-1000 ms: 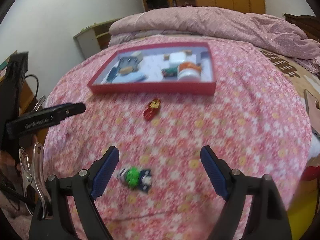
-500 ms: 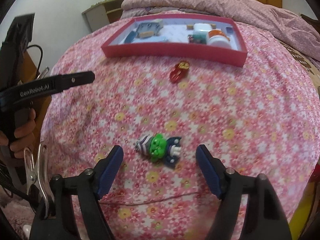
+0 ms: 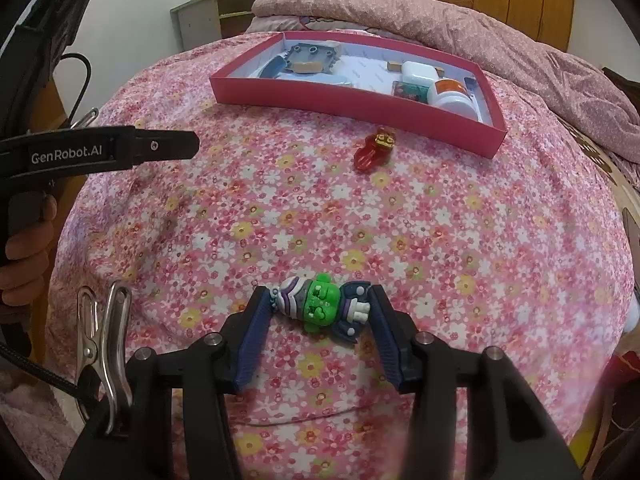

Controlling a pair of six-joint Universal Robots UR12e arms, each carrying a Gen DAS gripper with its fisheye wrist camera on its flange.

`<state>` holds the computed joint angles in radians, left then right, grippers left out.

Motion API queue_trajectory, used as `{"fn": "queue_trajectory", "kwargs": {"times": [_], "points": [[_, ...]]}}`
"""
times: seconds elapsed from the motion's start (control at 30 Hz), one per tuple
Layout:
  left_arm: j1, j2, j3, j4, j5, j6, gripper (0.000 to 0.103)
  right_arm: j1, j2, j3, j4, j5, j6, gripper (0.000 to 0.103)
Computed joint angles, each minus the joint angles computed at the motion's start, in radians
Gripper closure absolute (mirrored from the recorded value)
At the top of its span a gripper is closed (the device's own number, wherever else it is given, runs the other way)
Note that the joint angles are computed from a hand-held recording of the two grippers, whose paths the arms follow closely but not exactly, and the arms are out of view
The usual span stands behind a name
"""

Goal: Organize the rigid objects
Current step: 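Grasp the green keychain figure with right tool while left tool grasps the red figurine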

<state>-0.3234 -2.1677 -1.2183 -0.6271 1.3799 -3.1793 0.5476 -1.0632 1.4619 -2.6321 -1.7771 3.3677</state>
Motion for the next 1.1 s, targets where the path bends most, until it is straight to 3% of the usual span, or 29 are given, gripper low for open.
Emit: {"fn": "queue_trajectory", "kwargs": {"times": [0.23, 0.53, 0.73, 0.87, 1.1], "points": [[-0.007, -0.007, 0.011, -0.016, -0.002, 0.018, 0.043, -0.017, -0.019, 0.028, -0.026, 0.008, 0.052, 0.053], [-0.026, -0.032, 0.059, -0.059, -0.01, 0.07, 0.043, -0.045, -0.043, 0.06, -0.041, -0.055, 0.12, 0.053], [-0.046, -0.064, 0.12, -0.096, -0.033, 0.105, 0.043, -0.05, -0.052, 0.076, -0.031, -0.117, 0.136, 0.053], [-0.061, -0.095, 0.174, -0.133, -0.059, 0.126, 0.044, -0.054, -0.057, 0.092, -0.043, -0.112, 0.146, 0.053], [-0.093, -0.141, 0.246, -0.13, -0.041, 0.183, 0.046, -0.055, -0.059, 0.113, -0.096, -0.105, 0.142, 0.053]]}}
